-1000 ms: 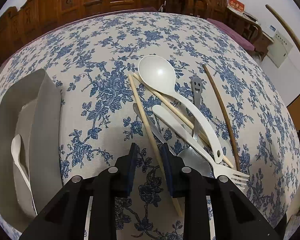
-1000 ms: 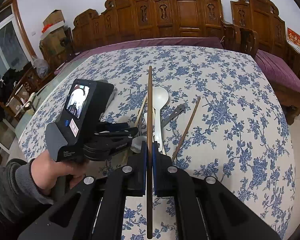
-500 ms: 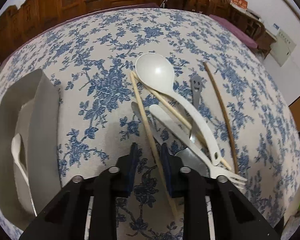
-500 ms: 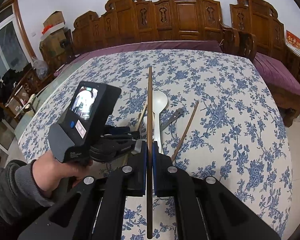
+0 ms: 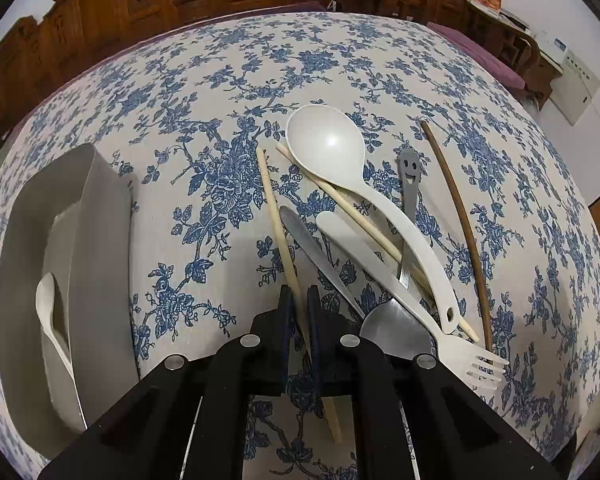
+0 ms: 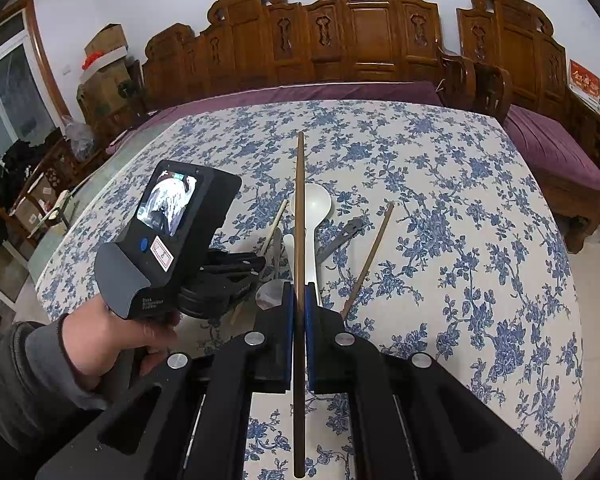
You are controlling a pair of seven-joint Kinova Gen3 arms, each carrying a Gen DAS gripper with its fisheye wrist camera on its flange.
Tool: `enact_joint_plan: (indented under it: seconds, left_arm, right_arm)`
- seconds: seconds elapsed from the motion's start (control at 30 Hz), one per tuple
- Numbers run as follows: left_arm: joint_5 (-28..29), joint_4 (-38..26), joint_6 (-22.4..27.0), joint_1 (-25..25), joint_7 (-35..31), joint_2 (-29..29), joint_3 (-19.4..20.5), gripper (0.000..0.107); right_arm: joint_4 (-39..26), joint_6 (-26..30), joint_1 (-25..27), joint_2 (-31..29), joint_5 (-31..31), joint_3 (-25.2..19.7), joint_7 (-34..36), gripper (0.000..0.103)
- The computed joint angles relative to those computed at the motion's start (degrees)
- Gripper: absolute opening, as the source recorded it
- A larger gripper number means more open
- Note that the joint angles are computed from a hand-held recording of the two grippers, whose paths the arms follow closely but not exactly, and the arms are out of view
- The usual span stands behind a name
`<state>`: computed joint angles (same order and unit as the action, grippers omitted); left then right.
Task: Organize utensils
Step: 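Grasp a second wooden chopstick with the left gripper while the right holds its chopstick, then lower both chopsticks into the grey tray and open both grippers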
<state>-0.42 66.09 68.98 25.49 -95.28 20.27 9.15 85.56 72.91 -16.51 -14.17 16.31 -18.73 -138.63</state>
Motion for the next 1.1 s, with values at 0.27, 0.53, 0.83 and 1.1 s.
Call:
enact_joint_plan:
  seconds: [0.27, 0.53, 0.83, 1.1]
  left_arm:
    - [5.60, 2.22, -0.79, -4.40, -4.40, -2.55, 0.80, 0.004]
    - [11.30, 5.21, -1.84, -8.19, -10.57, -6.43, 1.16, 0.004]
    - [18.02, 5.16, -1.86, -12.44, -16.47, -9.95, 0.55, 0.004]
    - [23.40, 4.81, -1.33, -16.98, -22.37, -11.79, -1.04, 0.004]
  right_arm:
    - [1.18, -0.92, -0.21, 0.07, -0.54, 0.38, -0.58, 0.006]
    - [0.70, -1.31, -0.28, 0.83, 0.24, 0.33, -1.10, 0.006]
    - [-2.39, -1.40, -1.35, 3.32, 2.19, -0.11, -2.11, 0.006]
    - [-6.31, -1.38, -4.90, 7.59, 4.22, 0.61, -2.61, 0.006]
